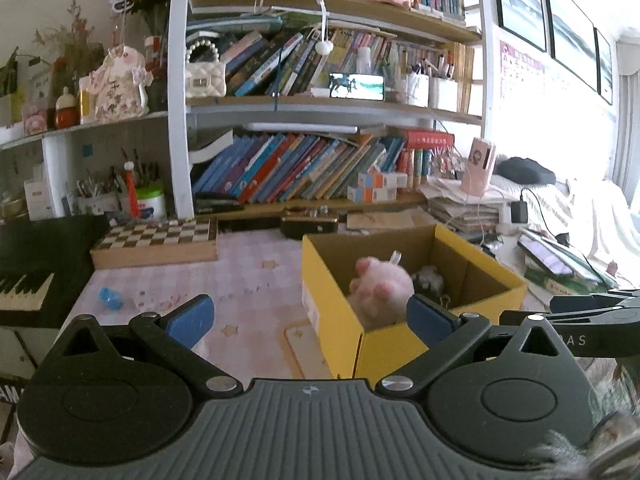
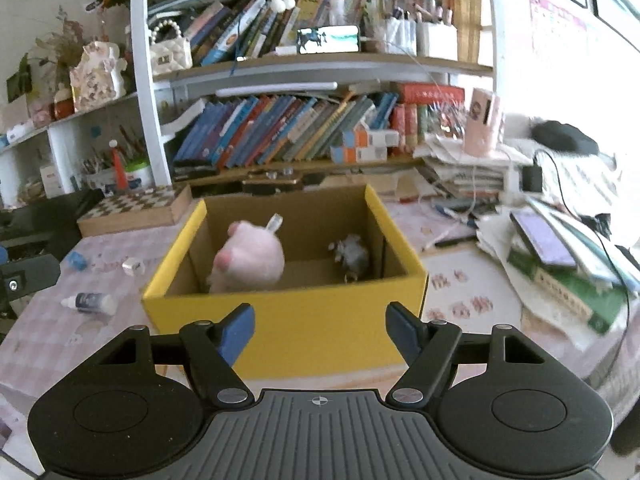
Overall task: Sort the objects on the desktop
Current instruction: 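Lift both tools out of the box and back away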
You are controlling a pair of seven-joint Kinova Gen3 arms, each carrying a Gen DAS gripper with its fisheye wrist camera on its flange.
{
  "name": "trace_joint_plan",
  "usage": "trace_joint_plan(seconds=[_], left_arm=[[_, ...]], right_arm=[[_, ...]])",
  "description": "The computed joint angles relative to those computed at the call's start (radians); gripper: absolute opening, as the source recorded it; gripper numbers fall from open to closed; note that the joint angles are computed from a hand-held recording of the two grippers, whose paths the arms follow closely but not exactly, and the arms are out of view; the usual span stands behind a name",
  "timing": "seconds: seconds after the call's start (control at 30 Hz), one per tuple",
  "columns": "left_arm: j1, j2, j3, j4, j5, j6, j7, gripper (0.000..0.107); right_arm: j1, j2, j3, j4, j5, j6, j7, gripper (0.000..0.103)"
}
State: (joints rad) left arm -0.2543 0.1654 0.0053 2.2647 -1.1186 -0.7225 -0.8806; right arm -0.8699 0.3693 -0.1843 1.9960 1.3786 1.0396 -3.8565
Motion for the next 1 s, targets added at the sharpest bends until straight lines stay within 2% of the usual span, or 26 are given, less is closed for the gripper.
trace_joint_plan(seconds=[0.13, 0.37, 0.63, 1.0], left_arm=[[-0.043, -0.001, -0.024, 0.012, -0.080, -0.036, 0.033, 0.103], [-0.089, -0.002, -0.057, 0.038, -0.160, -0.044, 0.037, 0.103], [-0.148, 0.004, -0.096, 0.045, -0.325, -0.083, 0.111, 0.103], [-0.207, 0.010, -0.148, 0.042, -0.466, -0.138, 0.153, 0.103]], right_arm=[[-0.043, 0.025, -0.012, -0.033, -0.061, 0.039, -0.011, 0.074], [-0.116, 0.071, -0.002, -0.100, -0.129, 0.066, 0.012, 0.074], [-0.180, 0.106, 0.013, -0.152, -0.188, 0.040, 0.037, 0.074], [-0.250, 0.139, 0.038, -0.209, -0.251, 0.041, 0.056, 0.074]])
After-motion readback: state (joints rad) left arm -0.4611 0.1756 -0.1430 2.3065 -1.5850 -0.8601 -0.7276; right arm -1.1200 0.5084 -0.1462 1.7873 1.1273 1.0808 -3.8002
